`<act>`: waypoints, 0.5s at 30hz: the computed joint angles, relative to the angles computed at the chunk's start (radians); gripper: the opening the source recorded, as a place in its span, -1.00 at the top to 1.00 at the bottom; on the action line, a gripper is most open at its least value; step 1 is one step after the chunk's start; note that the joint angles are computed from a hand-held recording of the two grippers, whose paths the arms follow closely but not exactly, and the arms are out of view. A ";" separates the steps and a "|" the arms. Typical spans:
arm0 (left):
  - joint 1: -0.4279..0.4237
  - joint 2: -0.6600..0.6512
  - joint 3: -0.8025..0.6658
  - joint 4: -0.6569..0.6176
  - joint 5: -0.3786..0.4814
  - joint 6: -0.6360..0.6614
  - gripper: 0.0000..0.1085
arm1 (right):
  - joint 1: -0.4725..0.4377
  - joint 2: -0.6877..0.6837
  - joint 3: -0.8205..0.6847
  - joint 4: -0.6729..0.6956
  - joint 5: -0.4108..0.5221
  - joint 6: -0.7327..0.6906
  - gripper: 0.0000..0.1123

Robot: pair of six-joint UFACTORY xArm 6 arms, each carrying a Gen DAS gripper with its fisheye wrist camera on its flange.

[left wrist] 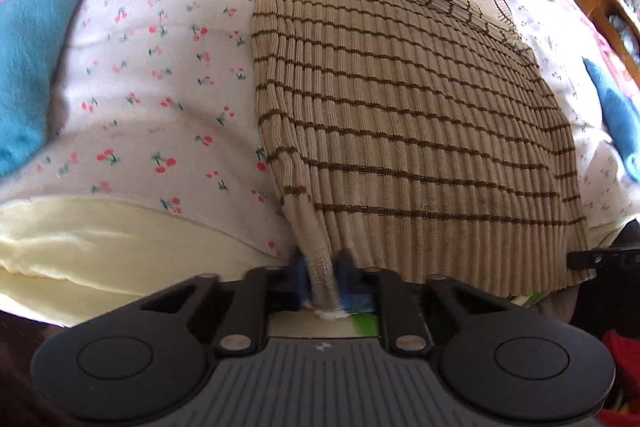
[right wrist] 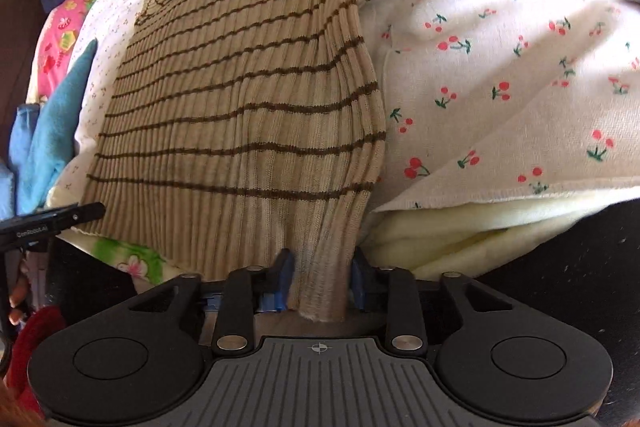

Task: Fold small clothes
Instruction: 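Lift the hem and fold it toward the collar with both grippers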

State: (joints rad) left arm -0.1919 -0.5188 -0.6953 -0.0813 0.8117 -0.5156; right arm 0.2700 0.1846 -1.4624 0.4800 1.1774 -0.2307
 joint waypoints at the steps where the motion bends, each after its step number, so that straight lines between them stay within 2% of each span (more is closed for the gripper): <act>1: 0.011 -0.009 0.014 -0.038 -0.025 -0.001 0.75 | -0.006 -0.002 0.007 0.021 -0.004 0.007 0.75; 2: 0.022 -0.019 0.030 -0.081 -0.062 0.003 0.76 | -0.015 -0.012 0.027 0.062 -0.022 0.013 0.82; 5: 0.039 -0.027 0.064 -0.221 -0.226 0.035 0.77 | -0.035 -0.048 0.090 0.248 -0.119 -0.013 0.86; 8: 0.045 0.040 0.027 -0.389 -0.379 0.142 0.77 | -0.018 -0.044 0.084 0.433 -0.240 -0.083 0.86; 11: 0.054 0.148 -0.059 -0.533 -0.495 0.268 0.77 | 0.006 0.029 -0.016 0.588 -0.346 -0.136 0.86; 15: 0.074 0.304 -0.183 -0.583 -0.678 0.325 0.77 | 0.050 0.183 -0.231 0.644 -0.499 -0.141 0.86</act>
State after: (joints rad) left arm -0.1176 -0.2144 -0.8786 -0.6639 0.1338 -0.1903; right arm 0.3203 0.3680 -1.6932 1.1235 0.6786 -0.3718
